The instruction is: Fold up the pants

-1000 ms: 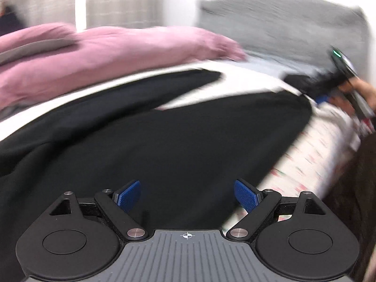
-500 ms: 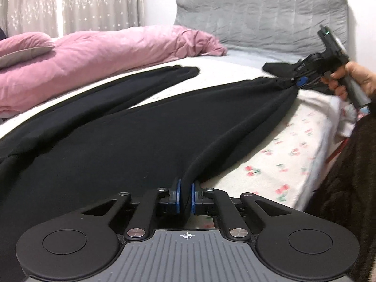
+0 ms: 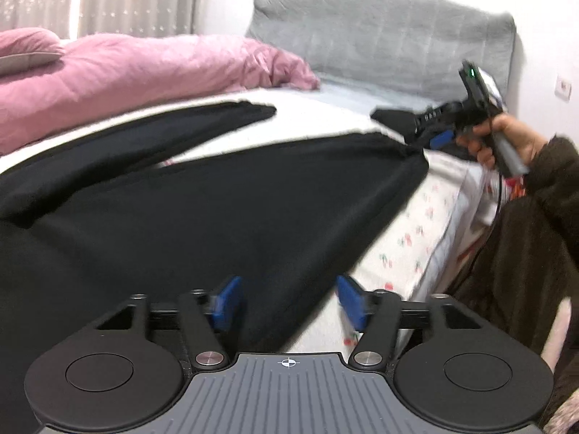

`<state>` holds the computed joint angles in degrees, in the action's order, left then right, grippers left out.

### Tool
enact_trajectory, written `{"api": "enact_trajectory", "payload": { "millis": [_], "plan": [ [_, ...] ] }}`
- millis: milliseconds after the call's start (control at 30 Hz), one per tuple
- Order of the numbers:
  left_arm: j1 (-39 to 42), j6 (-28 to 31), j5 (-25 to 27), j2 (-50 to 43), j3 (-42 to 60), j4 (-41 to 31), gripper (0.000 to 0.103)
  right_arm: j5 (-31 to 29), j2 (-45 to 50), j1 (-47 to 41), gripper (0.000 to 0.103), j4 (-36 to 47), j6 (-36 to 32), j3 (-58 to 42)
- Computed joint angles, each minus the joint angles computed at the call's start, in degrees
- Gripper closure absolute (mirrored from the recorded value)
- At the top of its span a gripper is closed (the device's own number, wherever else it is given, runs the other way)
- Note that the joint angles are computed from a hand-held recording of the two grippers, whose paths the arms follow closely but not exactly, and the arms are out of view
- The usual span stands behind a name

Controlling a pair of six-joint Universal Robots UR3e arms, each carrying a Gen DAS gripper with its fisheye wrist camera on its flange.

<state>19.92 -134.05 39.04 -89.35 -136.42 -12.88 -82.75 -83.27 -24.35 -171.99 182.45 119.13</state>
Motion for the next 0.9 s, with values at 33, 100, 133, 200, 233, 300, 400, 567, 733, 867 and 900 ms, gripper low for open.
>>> {"api": "enact_trajectory", "payload": {
  "millis": [33,100,133,200,233,300,400,567,733,867,900],
  "plan": [
    [0.36,-0.17,-0.42,-0.12,0.05,0.14,0.040,1.43,0.94,-0.50,0.030,-0.81,0.07,-0.73],
    [0.04,-1.62,0.14,-1.49,0.56,1.99,0.039,5.02,3.80,-1.24,0.030,-0.45,-0.52,-3.92],
    [-0.21,-1.91,0.64,-1.83,0.79,2.36,0.038,6.44,6.06,-1.19,0.030,0.67,-0.71,-6.50],
    [-1.14,-2.71,1.83,-2.75,1.21,3.76,0.037,8.72,10.84,-0.72,0.030,2.28,-0.97,-11.47],
    [-1.76,-2.73,2.35,-3.22,1.62,3.79,0.037,8.90,13.40,-0.12,0.031,2.81,-0.83,-14.10],
    [-2.74,-1.55,3.11,-3.62,2.37,2.31,0.036,7.81,18.20,1.41,0.037,3.83,-1.18,-19.09],
    [-5.22,0.46,6.00,-4.10,4.42,-0.79,0.029,9.91,20.59,2.04,0.077,0.84,-3.71,-20.19],
    [-5.22,3.51,5.55,-2.70,3.73,-3.26,0.024,6.30,21.80,3.41,0.081,-4.39,-3.17,-20.57],
    [-4.47,4.83,4.66,-1.35,3.02,-4.92,0.020,-1.00,22.88,7.10,0.061,-3.79,-4.48,-21.81],
    [-3.11,4.07,3.36,-0.58,4.10,-7.51,0.020,-6.10,20.66,9.25,0.044,-9.30,-5.45,-19.16],
    [-2.43,3.35,2.89,-0.48,4.35,-7.67,0.020,-6.78,19.80,10.04,0.039,-10.42,-5.61,-18.27]
  ]
}}
